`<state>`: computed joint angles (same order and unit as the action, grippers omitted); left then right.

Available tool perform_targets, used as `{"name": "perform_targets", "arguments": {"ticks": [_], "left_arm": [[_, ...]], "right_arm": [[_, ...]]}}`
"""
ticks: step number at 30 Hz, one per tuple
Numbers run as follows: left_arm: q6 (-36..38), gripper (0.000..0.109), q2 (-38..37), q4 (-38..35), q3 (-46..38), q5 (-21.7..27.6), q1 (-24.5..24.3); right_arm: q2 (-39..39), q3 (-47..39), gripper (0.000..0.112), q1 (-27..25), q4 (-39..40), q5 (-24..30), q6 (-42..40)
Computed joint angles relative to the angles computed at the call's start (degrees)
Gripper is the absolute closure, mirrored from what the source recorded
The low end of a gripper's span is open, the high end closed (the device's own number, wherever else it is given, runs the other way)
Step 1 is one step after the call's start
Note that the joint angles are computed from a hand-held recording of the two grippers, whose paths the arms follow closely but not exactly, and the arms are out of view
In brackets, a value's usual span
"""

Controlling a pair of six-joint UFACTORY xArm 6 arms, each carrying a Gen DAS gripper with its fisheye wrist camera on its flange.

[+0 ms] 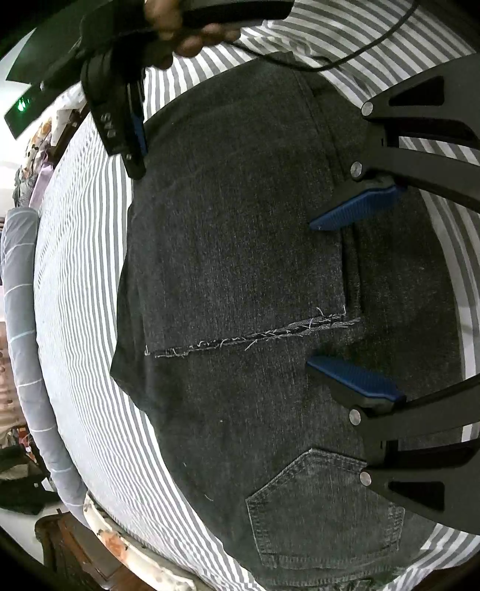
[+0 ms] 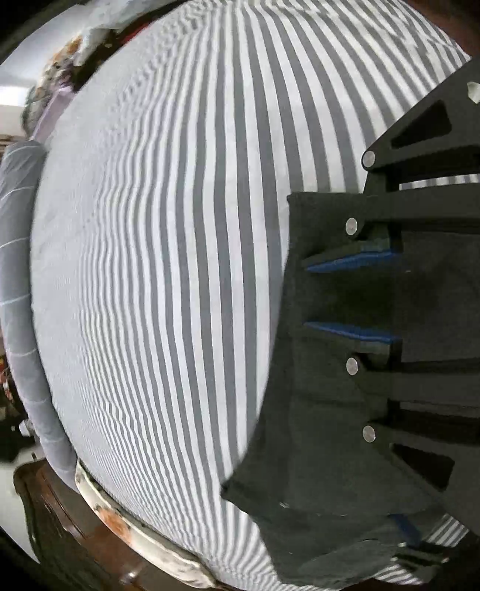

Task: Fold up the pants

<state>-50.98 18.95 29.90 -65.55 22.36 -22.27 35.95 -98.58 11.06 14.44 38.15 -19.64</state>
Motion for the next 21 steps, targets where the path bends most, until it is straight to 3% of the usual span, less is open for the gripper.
{"name": "perform_targets", "arguments": {"ticks": [4,9,16,21], "left_arm": [[0.9,0.037,0.1,-1.1,0.0,-0.5,0.0],[1.8,0.037,-3.8,-7.0,3.4,-2.8,1.7],[-9.7,0.037,-19.9,-1.5,17.0,-6.5,9.2],[-13.5,0.037,-31.6,-2.5,27.4,-5.4,16.6]], "right_arm": [[-0.7,0.7,0.085,-0.3,0.8,0.0,-0.6],[-8.1,10.5,0.084,-0.9,3.4,-1.4,-4.5],[-20.7,30.4,0.084,-2.6,6.1,-4.9,-10.4],[-23.4,35.7,0.081,-3.3,7.9,-5.9,-11.2]]}}
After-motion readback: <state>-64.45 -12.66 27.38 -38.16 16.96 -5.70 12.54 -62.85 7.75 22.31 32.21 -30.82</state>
